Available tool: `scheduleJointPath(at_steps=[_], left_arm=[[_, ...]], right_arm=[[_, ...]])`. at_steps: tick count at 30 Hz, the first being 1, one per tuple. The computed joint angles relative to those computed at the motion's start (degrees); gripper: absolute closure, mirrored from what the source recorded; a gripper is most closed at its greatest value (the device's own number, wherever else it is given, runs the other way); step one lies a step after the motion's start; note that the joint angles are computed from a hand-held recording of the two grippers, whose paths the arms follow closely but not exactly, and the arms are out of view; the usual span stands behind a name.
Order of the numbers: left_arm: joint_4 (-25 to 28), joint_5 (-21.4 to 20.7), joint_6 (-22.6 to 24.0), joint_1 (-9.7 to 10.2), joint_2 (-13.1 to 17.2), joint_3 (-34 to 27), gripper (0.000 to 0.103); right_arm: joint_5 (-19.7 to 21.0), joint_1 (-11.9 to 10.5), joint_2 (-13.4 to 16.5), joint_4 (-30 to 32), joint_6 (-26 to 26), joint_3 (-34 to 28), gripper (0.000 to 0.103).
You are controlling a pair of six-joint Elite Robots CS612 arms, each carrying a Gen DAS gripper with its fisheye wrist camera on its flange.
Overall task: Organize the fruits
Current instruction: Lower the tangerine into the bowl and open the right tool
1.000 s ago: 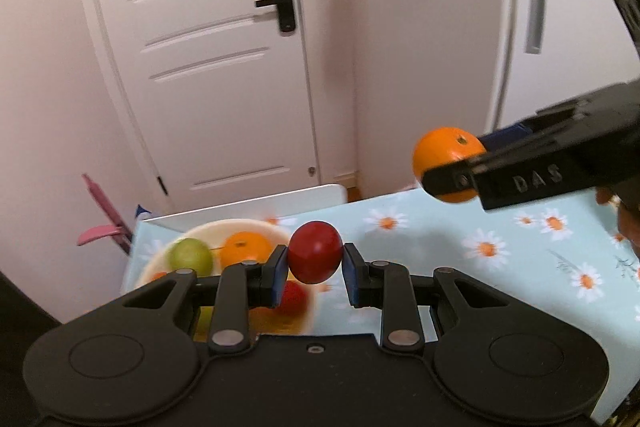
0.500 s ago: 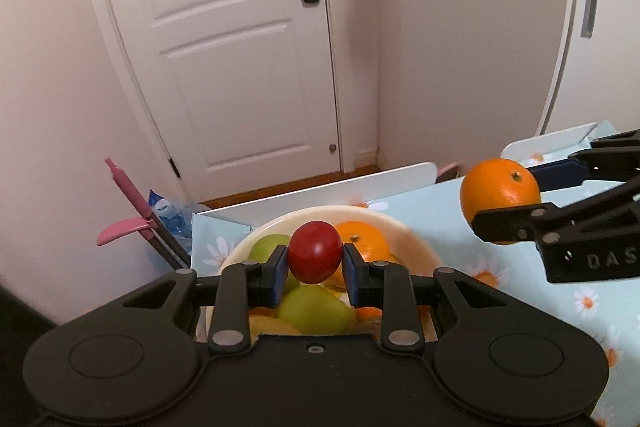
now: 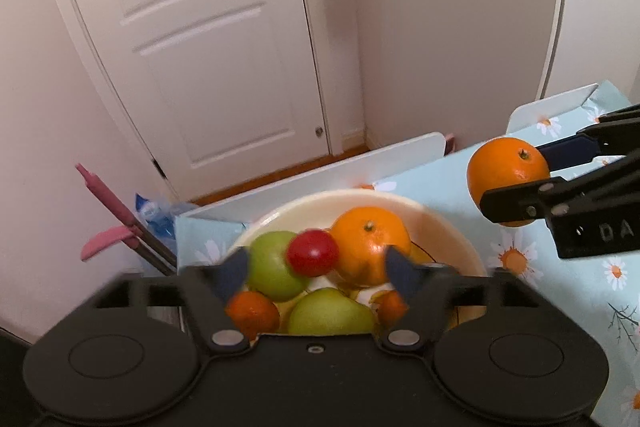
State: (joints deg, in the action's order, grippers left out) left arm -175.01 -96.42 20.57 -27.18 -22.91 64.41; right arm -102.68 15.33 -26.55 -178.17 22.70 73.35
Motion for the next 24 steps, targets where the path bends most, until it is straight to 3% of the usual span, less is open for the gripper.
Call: scheduleJointPath(at_steps=[4,7,16,24], left_arm=[[-1.66,-0.16,-1.26,0.24,-1.17,2.03,0.016],[-2.77,0.09,-3.07,0.33,-2.29,4.12,0.01],[-5.6,1.9,-7.97,0.31,-4.86,9.77,0.009],[-8.39,2.39,-7.67,0.11,-5.13,11.71,0.006]], right_arm=[[0.83,-0.24,-0.01,0.01,-1.54,-0.06,0.03],[1.87,-0.4,0.05,-0.02,-2.93,-0.15,0.03],[5.52,-0.36,1.31,0.2,-6.89,-1.79,0.03],[6.04,0.26,3.47,0.63,-7.3,-4.31,0.03]])
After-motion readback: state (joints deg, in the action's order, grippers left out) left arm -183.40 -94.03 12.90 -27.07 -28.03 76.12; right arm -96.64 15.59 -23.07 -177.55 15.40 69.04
